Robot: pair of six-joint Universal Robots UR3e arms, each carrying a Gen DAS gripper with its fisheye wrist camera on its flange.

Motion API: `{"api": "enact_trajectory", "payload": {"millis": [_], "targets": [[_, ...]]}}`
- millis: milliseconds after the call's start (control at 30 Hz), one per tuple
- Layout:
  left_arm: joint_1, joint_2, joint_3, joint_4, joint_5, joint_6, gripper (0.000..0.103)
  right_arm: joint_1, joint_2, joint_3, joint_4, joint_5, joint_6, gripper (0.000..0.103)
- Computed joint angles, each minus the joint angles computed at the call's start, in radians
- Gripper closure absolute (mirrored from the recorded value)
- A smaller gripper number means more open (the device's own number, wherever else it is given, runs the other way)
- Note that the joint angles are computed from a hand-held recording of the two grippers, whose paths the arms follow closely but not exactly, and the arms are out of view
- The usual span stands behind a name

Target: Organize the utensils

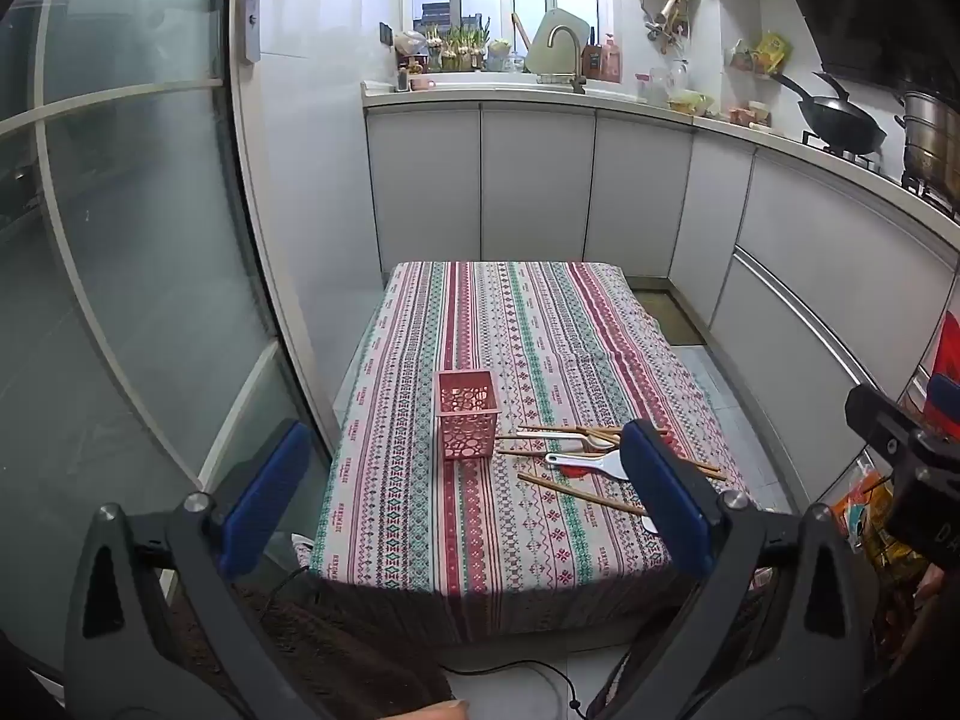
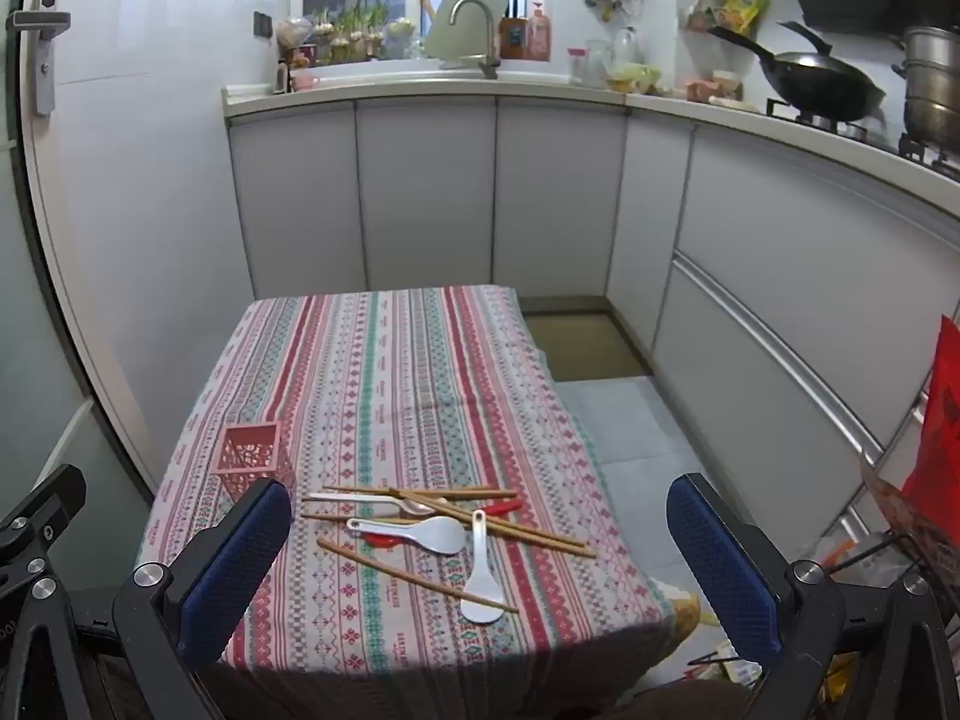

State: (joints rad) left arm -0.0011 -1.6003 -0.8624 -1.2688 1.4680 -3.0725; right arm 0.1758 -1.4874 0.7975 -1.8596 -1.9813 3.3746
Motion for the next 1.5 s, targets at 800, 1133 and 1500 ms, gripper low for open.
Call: {"api": "enact_trajectory", "payload": {"millis": [800,1133,1500], "targets": [[0.01,0.006,-0.03,0.028,0.0,0.004,0.001,0.004,0.032,-0.014,-0.003,0.008,-0.016,0.0],[0.004,-0.01,-0.012,0.025,0.01,0.004,0.001,-0.002,0.021,0.012,-0.019,0.015,-0.013,0.0],[-0.002,-0.004,-0.02,0.029,0.014,0.005,0.001,-0.002,0.011,0.034,-0.032,0.015,-0.011,0.0]]}}
